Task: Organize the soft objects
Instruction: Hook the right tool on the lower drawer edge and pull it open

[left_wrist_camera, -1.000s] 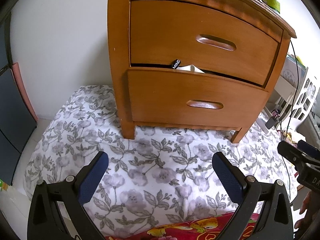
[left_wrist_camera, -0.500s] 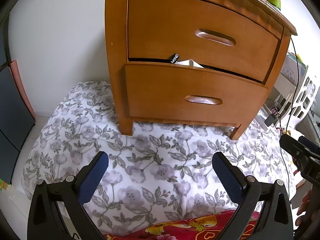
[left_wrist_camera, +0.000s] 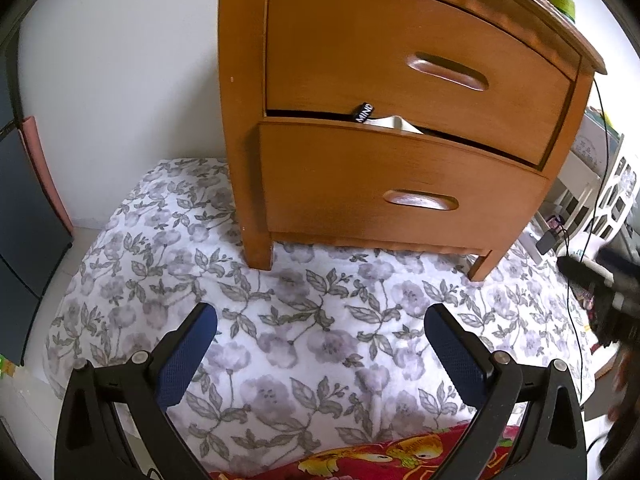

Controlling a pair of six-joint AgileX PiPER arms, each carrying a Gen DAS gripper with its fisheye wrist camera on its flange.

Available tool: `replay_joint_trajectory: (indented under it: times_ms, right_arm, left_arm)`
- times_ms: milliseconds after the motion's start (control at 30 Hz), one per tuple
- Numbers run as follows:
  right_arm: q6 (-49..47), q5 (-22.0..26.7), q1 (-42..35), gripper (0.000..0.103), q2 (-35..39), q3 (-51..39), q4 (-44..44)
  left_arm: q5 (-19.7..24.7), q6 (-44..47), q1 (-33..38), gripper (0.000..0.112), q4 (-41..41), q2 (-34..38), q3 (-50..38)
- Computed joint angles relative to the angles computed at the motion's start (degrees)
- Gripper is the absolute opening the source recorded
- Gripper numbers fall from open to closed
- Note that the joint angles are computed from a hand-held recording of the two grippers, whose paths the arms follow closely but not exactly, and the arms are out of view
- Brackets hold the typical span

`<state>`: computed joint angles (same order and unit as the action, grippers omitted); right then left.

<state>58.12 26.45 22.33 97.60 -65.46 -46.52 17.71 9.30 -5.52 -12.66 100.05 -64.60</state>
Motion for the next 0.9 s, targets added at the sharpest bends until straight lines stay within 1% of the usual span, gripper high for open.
replay_joint_trajectory:
  times_ms: [167,233,267,333,400,500,567,667,733,767,900]
  right_arm:
    - [-9.4,0.3,-1.1,0.103,4.4,-9.9,-0.9]
    - [-14.6,-0.1,-1.8,0.103,6.4,-13.6,1.6]
    - [-18.0,0.8,-2.1,0.103,8.1,-16.4,3.3]
    - [-21.4,2.3,-2.1,0.103,10.7,-20.2,3.4]
    - [-25.2,2.9,-2.1,0.103,12.9,-23.0,3.8]
    - [-32.6,3.9,-2.1,0.103,16.4,-27.3,7.1]
    - [-35.6,4.7,-1.9,0.102,19.0,-29.9,8.0]
    - [-39.5,5.8,-1.5,0.096,22.4,-34.1,8.9]
    - [-42.6,7.3,-1.7,0.09,24.7,-37.7,11.0]
    - [-44.9,8.7,-1.9,0.089,26.4,-40.4,12.8]
    - [-49.9,11.9,-2.3,0.084,30.1,-46.1,16.1]
  left_arm:
    - [0.8,4.9,1.6,0.103,-4.9,1.6,-1.6]
    - [1.1,6.5,1.9,0.103,-6.4,1.9,-2.0]
    - [1.1,7.2,2.0,0.103,-6.9,2.1,-2.2]
    - [0.8,7.3,1.9,0.103,-6.5,2.3,-2.3]
    - [0.6,7.3,1.9,0.103,-6.0,2.7,-2.5]
    - [0.9,8.6,2.3,0.103,-7.0,3.6,-3.0]
    - [1.2,9.4,2.5,0.103,-7.7,4.2,-3.4]
    - [1.6,11.1,2.7,0.103,-8.8,5.2,-3.9]
    - [1.7,11.9,2.8,0.103,-9.4,5.6,-4.1]
    - [1.9,12.7,3.0,0.103,-10.1,5.8,-4.2]
    - [2.1,13.8,3.2,0.103,-11.1,6.8,-4.8]
